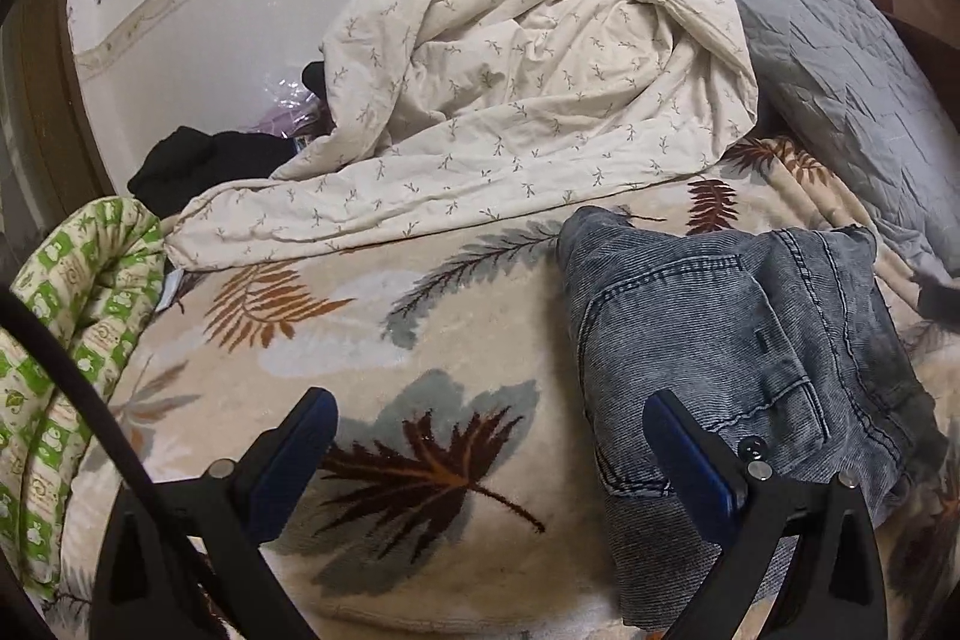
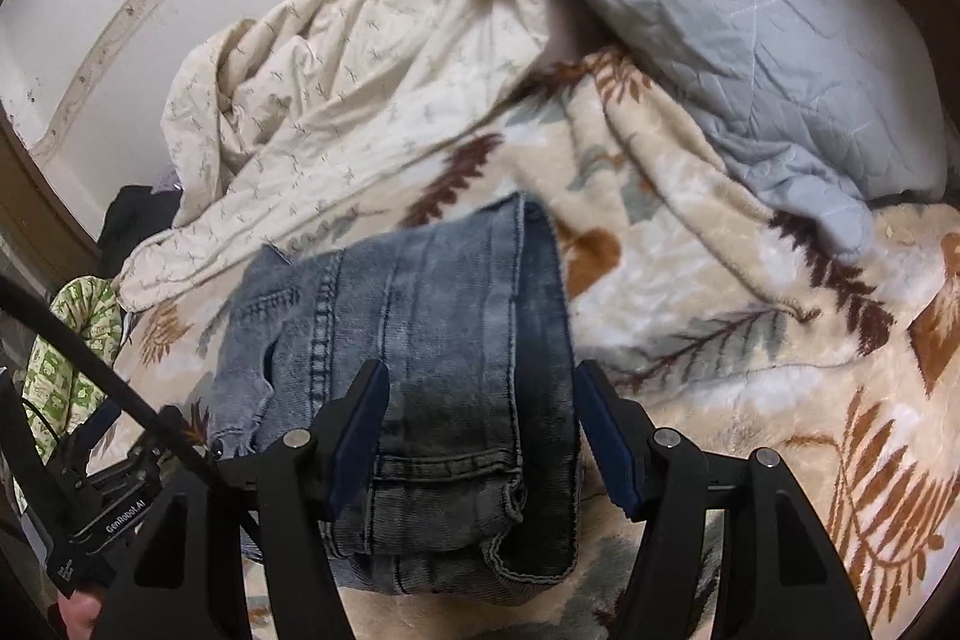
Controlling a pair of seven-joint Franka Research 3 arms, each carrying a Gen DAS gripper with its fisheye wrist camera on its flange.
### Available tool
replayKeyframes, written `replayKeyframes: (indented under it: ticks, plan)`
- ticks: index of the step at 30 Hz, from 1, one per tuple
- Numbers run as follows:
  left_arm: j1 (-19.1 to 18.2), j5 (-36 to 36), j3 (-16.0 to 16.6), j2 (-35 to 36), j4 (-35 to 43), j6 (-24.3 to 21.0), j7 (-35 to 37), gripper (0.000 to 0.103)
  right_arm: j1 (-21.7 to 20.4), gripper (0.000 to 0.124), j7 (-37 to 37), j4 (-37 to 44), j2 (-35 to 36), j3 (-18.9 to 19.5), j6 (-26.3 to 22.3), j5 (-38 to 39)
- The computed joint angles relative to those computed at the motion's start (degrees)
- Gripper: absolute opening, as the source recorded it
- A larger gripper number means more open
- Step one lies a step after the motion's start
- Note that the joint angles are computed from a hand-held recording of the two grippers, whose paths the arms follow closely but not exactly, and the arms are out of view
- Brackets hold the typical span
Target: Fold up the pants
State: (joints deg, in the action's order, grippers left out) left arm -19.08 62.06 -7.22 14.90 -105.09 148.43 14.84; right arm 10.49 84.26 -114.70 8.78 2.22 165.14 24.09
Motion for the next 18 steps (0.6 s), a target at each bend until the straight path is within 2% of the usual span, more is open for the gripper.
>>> replayKeyframes:
  ticks: [4,8,13,18]
  plan:
    - [-0.3,0.8,-0.1,0.0,0.1,-0.9,0.0,0.103,-0.7,0.065,-6.0,-0.8,-0.4,2.3,3.7,5.7]
    - [-0.2,0.7,-0.1,0.1,0.1,-1.0,0.4,0.103,-1.3,0.065,-12.2,0.1,0.4,4.0,3.9,12.9]
    - [-0.1,0.2,0.0,0.6,0.2,-1.2,0.5,0.103,0.9,0.065,-8.5,0.9,1.9,2.0,3.8,8.6]
    - [-0.1,0.0,0.3,1.7,0.4,-1.1,0.7,0.103,0.9,0.065,-6.8,1.3,3.0,1.9,3.6,7.0]
